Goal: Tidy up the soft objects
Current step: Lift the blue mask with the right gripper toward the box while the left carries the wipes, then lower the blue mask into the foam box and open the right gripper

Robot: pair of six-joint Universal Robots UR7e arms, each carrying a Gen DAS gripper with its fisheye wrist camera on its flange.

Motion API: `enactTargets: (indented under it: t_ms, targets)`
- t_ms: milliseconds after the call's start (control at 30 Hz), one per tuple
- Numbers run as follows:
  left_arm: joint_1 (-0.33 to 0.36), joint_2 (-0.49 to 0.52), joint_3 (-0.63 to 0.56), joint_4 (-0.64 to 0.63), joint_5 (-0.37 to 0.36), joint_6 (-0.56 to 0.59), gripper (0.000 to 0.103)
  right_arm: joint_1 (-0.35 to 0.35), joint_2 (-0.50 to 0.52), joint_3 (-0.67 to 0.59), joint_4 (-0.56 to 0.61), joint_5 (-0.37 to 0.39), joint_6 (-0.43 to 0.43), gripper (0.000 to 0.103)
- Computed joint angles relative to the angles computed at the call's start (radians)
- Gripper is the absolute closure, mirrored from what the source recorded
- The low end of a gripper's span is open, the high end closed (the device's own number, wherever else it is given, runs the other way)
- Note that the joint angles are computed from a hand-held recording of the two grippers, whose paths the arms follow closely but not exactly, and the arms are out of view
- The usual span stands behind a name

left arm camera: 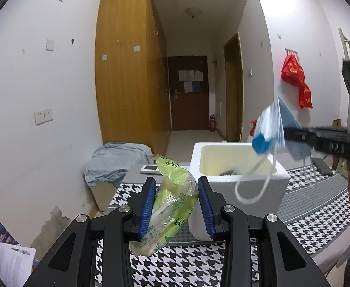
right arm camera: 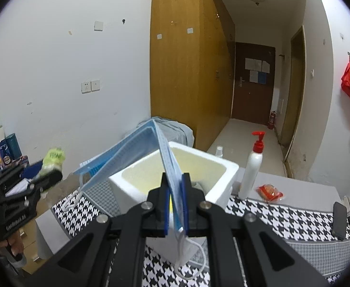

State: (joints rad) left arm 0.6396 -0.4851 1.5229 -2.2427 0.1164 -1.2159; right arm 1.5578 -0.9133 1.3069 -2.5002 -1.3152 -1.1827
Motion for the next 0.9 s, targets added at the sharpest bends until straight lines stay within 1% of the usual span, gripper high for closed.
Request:
enactTargets:
  t_ms: [100, 133, 333, 600, 800, 900]
  targets:
    - [0.002, 0.005, 0.0, -0.041, -0.003, 0.04, 0.065, 0.01, 0.02, -0.03, 0.009, -0.009, 0.012, 0.092]
    - [0.001, 0.013, 0.002, -0.101, 0.0, 0.089, 0.065, 0.013, 0.026, -0.036, 0.013, -0.011, 0.011, 0.092]
    - [-0.003, 0.026, 0.019, -0.264, 0.007, 0.203, 0.065, 0.025, 0.053, -0.067, 0.04, -0.024, 0.015, 0.092]
    - [-0.004, 0.04, 0.042, -0.422, 0.011, 0.299, 0.065, 0.05, 0.095, -0.097, 0.045, -0.06, 0.019, 0.092]
    - [-0.001, 0.043, 0.05, -0.452, 0.01, 0.311, 0.065, 0.065, 0.134, -0.129, 0.031, -0.103, 0.043, 0.091]
    - [0.003, 0.04, 0.053, -0.447, 0.003, 0.301, 0.065, 0.072, 0.16, -0.151, 0.017, -0.137, 0.059, 0.091]
